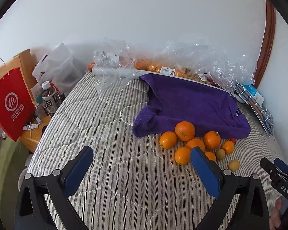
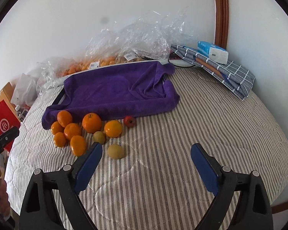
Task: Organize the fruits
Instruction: 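Move both tools toward the fruit cluster beside the purple towel, then close the right tool around the small yellow fruit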
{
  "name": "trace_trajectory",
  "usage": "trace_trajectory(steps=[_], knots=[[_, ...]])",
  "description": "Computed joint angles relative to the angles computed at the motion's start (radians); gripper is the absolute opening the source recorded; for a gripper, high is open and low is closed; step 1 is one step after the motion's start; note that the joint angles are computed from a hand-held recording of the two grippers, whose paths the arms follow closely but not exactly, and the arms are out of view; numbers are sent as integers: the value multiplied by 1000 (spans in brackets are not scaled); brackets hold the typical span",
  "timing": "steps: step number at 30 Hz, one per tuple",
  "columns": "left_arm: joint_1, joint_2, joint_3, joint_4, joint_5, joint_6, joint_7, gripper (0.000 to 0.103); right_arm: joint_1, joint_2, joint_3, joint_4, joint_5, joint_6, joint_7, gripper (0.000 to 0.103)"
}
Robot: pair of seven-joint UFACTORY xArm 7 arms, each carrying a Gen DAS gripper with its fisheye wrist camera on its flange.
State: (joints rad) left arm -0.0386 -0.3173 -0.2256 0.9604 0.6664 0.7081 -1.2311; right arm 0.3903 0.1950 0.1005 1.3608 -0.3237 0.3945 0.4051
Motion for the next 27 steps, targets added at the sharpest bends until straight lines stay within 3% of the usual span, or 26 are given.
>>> trace_trajectory(steps=[5, 8, 14, 17, 19, 23, 27], knots=[[2, 23, 22, -21, -15, -33, 18, 98, 2, 51, 5, 20, 9, -11, -26, 91], [0, 39, 41, -27, -39, -63, 57, 98, 36, 70, -35, 37, -45, -13, 45, 86], [1, 77, 47, -9, -36, -50, 62, 98, 9, 120, 6, 71, 55, -29, -73, 85], [-4, 81, 60, -19, -52, -77, 73, 96, 6, 141, 16, 96, 95, 1, -121, 79], [-5, 82, 65, -27, -60, -95, 80, 89, 13, 148, 10, 103, 104, 4, -134, 78], [-8, 91, 65, -27, -74, -96, 99, 88, 16, 137, 1, 70, 109, -53, -137, 75], [-5, 84, 53, -35, -48, -87, 76, 88, 16, 137, 4, 60, 126, -61, -162, 65]])
